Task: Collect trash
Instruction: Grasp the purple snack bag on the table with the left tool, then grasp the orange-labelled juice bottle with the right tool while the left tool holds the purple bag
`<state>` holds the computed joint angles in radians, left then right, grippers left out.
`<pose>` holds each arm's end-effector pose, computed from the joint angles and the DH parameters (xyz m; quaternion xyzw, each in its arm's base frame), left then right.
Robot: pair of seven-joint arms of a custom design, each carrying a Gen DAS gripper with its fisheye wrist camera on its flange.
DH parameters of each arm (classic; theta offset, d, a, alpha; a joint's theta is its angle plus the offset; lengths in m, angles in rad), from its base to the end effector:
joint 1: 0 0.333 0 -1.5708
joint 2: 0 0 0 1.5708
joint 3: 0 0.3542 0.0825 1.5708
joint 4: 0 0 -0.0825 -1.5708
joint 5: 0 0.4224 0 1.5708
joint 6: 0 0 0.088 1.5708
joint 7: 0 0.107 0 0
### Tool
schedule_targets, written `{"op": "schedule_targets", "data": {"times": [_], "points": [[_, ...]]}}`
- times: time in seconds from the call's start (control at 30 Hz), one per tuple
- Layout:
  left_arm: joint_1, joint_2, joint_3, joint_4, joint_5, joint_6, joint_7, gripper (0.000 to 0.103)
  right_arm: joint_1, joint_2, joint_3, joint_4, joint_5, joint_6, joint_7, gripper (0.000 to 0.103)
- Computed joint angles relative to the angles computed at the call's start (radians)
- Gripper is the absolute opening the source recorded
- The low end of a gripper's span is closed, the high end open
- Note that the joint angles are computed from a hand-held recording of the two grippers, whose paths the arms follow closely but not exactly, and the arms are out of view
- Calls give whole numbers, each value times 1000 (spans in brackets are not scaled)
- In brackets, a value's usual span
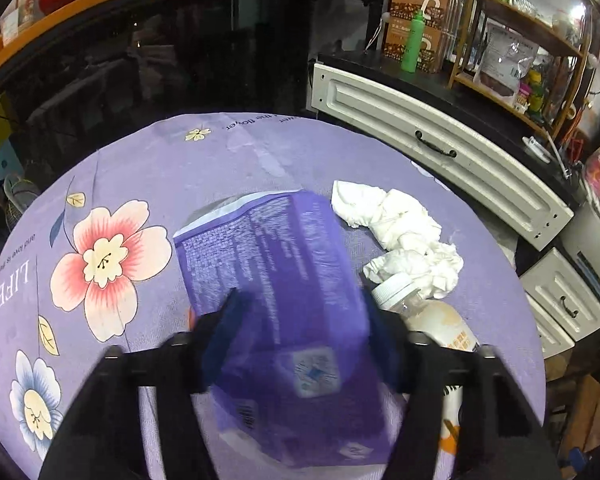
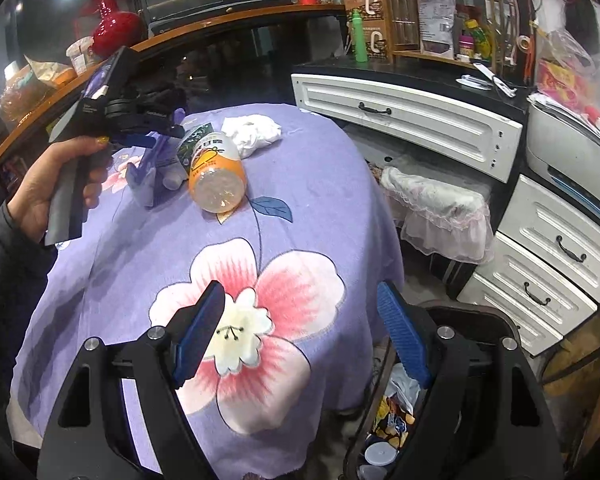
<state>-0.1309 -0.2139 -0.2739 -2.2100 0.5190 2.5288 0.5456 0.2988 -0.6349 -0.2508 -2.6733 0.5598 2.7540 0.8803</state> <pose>0.5052 -0.2317 0.5438 -0.7478 0.5746 -0.2289 0.2412 0.4099 -0.0094 0.5104 -0.7319 0.5499 -0.1591 0.3696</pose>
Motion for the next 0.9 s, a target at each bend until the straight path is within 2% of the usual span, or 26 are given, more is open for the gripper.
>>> {"op": "schedule_targets", "data": {"times": [0.07, 0.1, 0.13, 0.27, 0.6, 0.77, 0.9], "points": [[-1, -26, 5, -24, -8, 23, -5, 29, 15, 13, 0, 11, 6, 4, -9, 78], [0, -39, 8, -39, -15, 41, -6, 25, 26, 19, -2, 18, 12, 7, -17, 78], [2, -54, 10, -56, -26, 59, -5, 15, 36, 24, -3, 24, 19, 9, -24, 78], [24, -127, 0, -123, -46, 109, -17, 5, 64, 42, -9, 52, 45, -8, -52, 78], [48, -364, -29, -314, -150, 224, 15, 2, 92, 141, 23, 159, 127, -78, -143, 78], [53, -491, -64, -401, -199, 238, 27, 2, 86, 229, 84, 230, 144, -55, -182, 78], [58, -580, -83, -464, -232, 249, 17, 2, 61, 329, 139, 314, 122, -71, -150, 78]]}}
